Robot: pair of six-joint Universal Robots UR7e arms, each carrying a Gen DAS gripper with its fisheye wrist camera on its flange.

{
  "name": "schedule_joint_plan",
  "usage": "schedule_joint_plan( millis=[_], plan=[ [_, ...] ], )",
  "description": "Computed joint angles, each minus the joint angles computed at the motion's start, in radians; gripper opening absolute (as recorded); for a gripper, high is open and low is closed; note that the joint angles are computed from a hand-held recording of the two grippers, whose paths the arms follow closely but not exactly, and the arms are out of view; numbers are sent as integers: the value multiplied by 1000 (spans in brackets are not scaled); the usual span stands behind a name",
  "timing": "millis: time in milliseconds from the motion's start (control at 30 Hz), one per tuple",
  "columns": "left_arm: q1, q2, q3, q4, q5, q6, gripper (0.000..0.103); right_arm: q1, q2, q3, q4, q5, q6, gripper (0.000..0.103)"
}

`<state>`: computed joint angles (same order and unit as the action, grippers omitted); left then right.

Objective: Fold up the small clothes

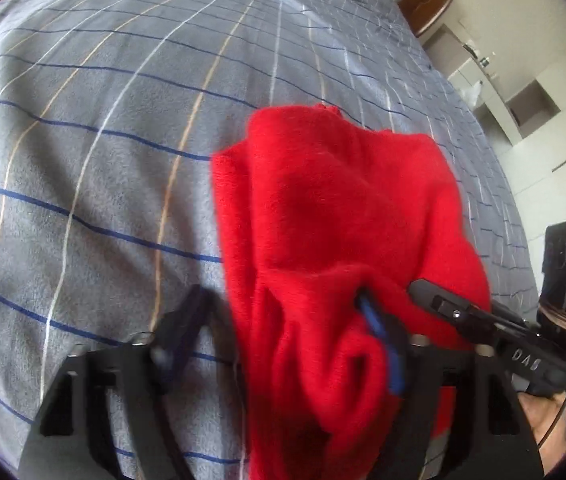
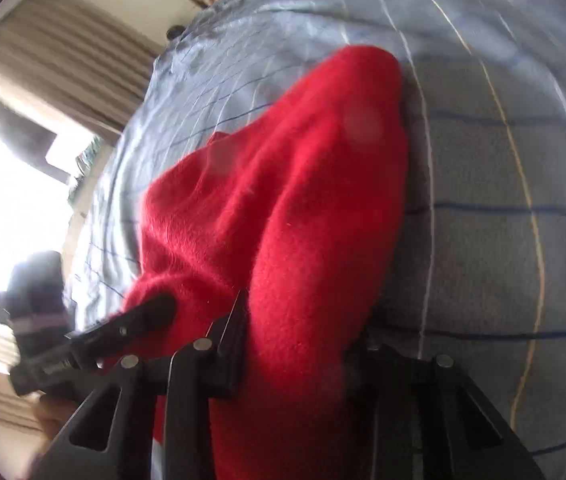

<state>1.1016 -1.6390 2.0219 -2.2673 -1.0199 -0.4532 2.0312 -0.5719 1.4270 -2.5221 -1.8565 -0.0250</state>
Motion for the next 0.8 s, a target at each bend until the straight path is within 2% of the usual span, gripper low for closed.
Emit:
schedule_joint_plan(
  millis=[33,100,133,200,300,367,433,500,533,567,600,633,700,733,800],
  plan=[
    [-7,-2,0,-1,-18,-13,27,46,20,-8,-29,-105,-98,31],
    [-46,-22,14,10,33,-26,23,134,54,14,-154,-285,-287,29],
    [-67,-38,23,9,54,-29,22,161,63,31,-224,-318,-366,29],
    [-103,-71,27,-2,76,-31,22,194,60,48,-318,-318,-459,28],
    [-170,-111,3,-32,115,2,22,217,32,48,-418,-263,-542,28],
    [-215,-115,-31,-35,147,34,22,221,5,26,-418,-202,-535,28],
    [-228,-99,-69,-30,152,61,24,207,-15,-24,-345,-139,-469,29],
    [-209,-77,-93,5,135,54,36,176,-22,-78,-232,-72,-360,34],
    [-192,-65,-92,31,136,33,52,156,-21,-95,-180,-51,-300,40],
    [-180,-64,-75,61,155,4,66,135,-32,-89,-135,-43,-245,57],
    [-177,-81,-43,118,196,-44,69,117,-37,-79,-85,-63,-196,77],
    [-181,-96,-12,186,240,-104,69,102,-50,-51,-50,-106,-164,83],
    [-211,-165,71,290,284,-184,69,77,-104,74,-80,-175,-177,83],
    [-249,-209,115,348,320,-236,69,66,-144,152,-116,-191,-201,83],
    [-362,-289,172,537,413,-385,77,53,-219,298,-198,-228,-229,83]
  ],
)
